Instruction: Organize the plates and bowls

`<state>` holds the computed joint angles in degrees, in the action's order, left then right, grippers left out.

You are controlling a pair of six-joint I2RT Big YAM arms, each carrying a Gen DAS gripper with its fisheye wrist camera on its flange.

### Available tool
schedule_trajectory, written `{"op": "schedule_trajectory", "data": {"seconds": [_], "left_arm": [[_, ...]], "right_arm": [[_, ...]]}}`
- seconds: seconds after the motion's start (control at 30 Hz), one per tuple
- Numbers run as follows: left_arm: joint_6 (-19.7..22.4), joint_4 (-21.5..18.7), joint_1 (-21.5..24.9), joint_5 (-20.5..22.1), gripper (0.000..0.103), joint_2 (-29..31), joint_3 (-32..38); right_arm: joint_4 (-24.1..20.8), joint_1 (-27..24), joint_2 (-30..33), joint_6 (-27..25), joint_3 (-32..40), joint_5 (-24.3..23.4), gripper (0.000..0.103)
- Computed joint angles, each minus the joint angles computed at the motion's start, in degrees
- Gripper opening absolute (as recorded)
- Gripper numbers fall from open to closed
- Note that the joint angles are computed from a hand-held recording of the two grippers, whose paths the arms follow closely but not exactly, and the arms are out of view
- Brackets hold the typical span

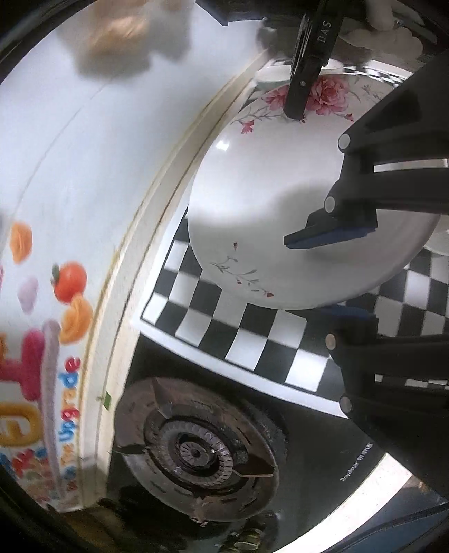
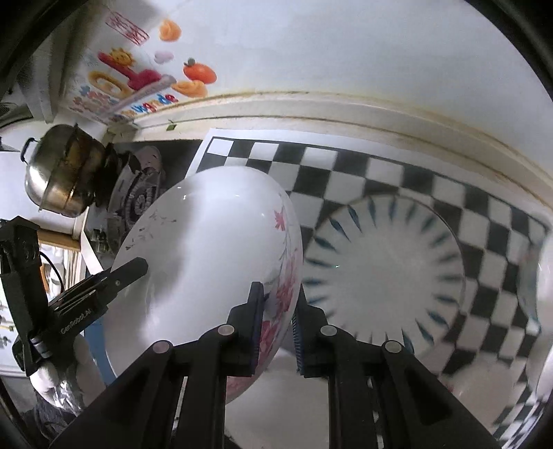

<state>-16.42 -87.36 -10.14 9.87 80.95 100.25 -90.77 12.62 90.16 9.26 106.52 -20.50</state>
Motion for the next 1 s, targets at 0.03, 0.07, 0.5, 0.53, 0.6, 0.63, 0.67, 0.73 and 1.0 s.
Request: {"op": "schedule_trajectory", "data": {"seconds": [0.03,0.07,0.5,0.53,0.6,0.63,0.67,0.73,1.0], "left_arm": [[0.14,-0.21,-0.73,0.05,0.027,-0.45,0.07],[0.45,-0.64,-1.48,0.14,0.027,-1.32,-0.04],[4.14,-0.28,-9.40,1.21,0.027,-7.58,-6.31],[4.56,-0.15,-9.64,1.34,0.027,-7.83,-6.98],[5.08,0.04,-10.60,1.50,0.027,-8.57,-8.51],[5.29,0.05,-11.22,1.36,0.027,-8.91,-9.35],[5.41,0.14,-11.58,1.31,0.027,-9.19,-10.06],[5.90,0.37,-12.39,1.13,0.027,-9.77,-11.82],[6.88,1.05,-15.06,-0.66,0.027,-11.40,-17.52]], "right_arm": [[0.26,-0.24,-2.08,0.65,-1.58,0.28,0.018],[0.53,-0.40,-3.60,1.19,-2.80,0.43,0.018],[4.74,-3.13,-25.29,10.09,-23.22,2.38,0.018],[5.14,-3.29,-27.14,11.08,-25.19,2.46,0.018],[5.69,-3.54,-30.51,12.86,-29.02,2.58,0.018],[5.69,-3.54,-30.51,12.86,-29.02,2.58,0.018],[5.98,-3.59,-31.76,13.51,-30.55,2.68,0.018],[6.59,-3.77,-33.74,14.67,-33.33,2.57,0.018],[9.08,-3.49,-39.05,17.60,-42.34,2.16,0.018]]}}
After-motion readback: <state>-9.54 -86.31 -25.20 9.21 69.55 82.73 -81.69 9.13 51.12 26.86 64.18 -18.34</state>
